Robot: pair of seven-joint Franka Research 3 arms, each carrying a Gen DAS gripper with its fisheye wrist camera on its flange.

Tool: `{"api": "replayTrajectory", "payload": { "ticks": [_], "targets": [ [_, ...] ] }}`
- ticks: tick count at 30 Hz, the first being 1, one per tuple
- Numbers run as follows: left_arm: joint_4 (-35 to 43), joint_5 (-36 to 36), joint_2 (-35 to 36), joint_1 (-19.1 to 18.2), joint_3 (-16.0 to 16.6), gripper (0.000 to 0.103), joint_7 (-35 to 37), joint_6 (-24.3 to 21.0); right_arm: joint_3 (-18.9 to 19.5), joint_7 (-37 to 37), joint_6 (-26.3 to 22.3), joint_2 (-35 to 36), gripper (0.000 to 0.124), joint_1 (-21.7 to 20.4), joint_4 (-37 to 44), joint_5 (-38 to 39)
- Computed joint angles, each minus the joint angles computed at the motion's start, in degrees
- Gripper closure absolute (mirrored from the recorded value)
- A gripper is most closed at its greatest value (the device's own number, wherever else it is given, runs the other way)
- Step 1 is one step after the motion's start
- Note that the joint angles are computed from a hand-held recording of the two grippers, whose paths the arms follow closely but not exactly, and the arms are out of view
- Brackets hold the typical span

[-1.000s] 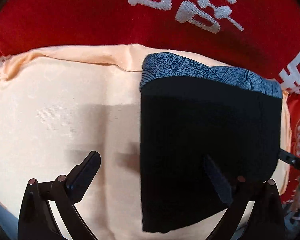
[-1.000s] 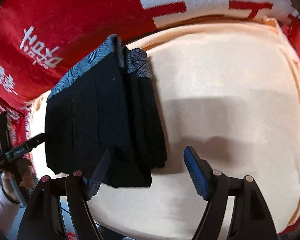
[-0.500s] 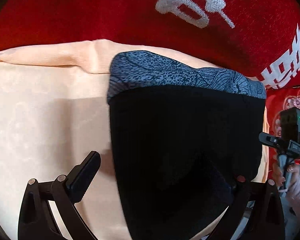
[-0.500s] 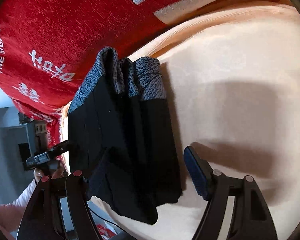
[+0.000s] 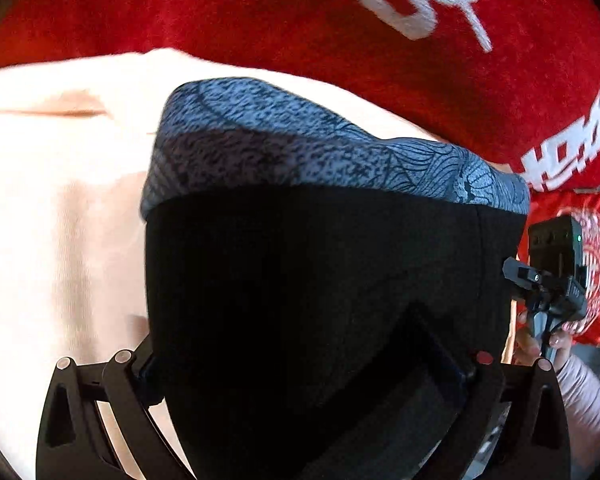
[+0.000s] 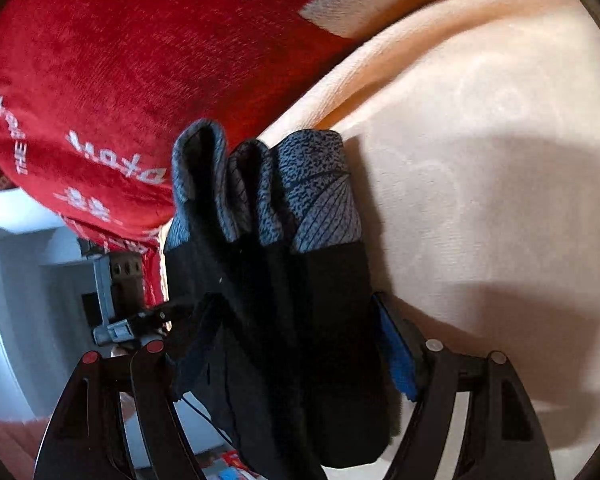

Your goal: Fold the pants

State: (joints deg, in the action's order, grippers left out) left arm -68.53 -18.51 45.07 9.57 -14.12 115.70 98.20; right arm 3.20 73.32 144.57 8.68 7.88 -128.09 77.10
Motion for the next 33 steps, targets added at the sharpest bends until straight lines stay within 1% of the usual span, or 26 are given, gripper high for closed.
{"api": "replayTrajectory", "payload": {
  "ticks": [1, 4, 5, 8, 10, 13, 14, 15, 16, 17, 18, 21, 24, 28, 33],
  "targets": [
    [-1.1, 0.4, -1.0, -0.1, 0.2, 0.000, 0.2, 1.0, 0.2, 1.0, 0.4, 1.0, 0.046, 0.3, 1.3, -0.5],
    [-8.4, 1.1, -6.7, 0.5, 0.4, 0.000, 4.8, 8.5, 0.6, 2.0, 1.1, 1.3, 0.046, 0.7, 1.8, -1.1],
    [-8.8, 0.5, -7.2, 1.1, 0.3, 0.000, 6.0, 8.8, 0.7, 1.9, 1.1, 1.4, 0.046, 0.7, 1.9, -0.9],
    [-6.3, 0.6, -5.2, 1.0, 0.8, 0.000, 5.4, 5.9, 0.9, 1.1, 1.1, 1.8, 0.046, 0.6, 2.0, 0.3],
    [-4.8, -0.2, -3.6, 1.3, 0.4, 0.000, 5.5, 4.2, 1.1, 1.1, 1.5, 1.8, 0.046, 0.7, 2.1, 0.7],
    [-3.5, -2.0, -2.1, 1.8, 0.1, 0.001, 3.8, 2.8, 0.8, 1.6, 1.6, 1.2, 0.046, 0.6, 1.3, 0.3],
    [-3.8, -2.7, -2.3, 2.2, 0.0, 0.009, 3.4, 2.7, 0.8, 2.5, 1.6, 1.3, 0.049, 0.7, 1.6, -0.4],
    [-4.7, -3.7, -2.8, 2.5, -0.5, 0.017, 3.6, 3.1, 0.7, 3.0, 1.1, 1.2, 0.058, 0.6, 1.5, -1.0],
    [-6.8, -4.1, -4.4, 2.7, -0.6, 0.020, 4.5, 4.7, 0.5, 3.2, 0.6, 0.7, 0.062, 0.4, 1.2, -1.3],
    [-8.7, -4.7, -5.8, 3.1, -0.9, 0.030, 6.1, 5.7, 0.4, 2.6, 0.1, -0.4, 0.070, 0.1, 0.1, -1.3],
    [-10.3, -4.9, -7.3, 3.2, -0.8, 0.036, 7.4, 6.8, 0.4, 2.5, 0.2, -0.7, 0.076, 0.4, 0.1, -1.3],
    [-11.4, -5.5, -9.2, 3.3, -0.2, 0.046, 8.4, 6.9, 0.6, 1.3, 0.5, -2.0, 0.084, 0.8, -0.4, 1.4],
    [-12.7, -6.3, -11.1, 2.9, -0.1, 0.049, 8.5, 7.2, 0.4, 0.5, -0.2, -3.5, 0.085, 1.3, -0.7, 3.0],
    [-14.2, -7.0, -14.0, 3.3, 0.8, 0.049, 8.5, 5.0, 0.1, 0.6, -1.9, -5.8, 0.085, 2.2, -1.8, 3.3],
    [-21.4, -8.8, -21.5, 4.1, 2.2, 0.049, 10.8, 4.0, -0.4, 1.3, -3.5, -11.5, 0.085, 3.9, -5.9, 4.6]
  ]
}}
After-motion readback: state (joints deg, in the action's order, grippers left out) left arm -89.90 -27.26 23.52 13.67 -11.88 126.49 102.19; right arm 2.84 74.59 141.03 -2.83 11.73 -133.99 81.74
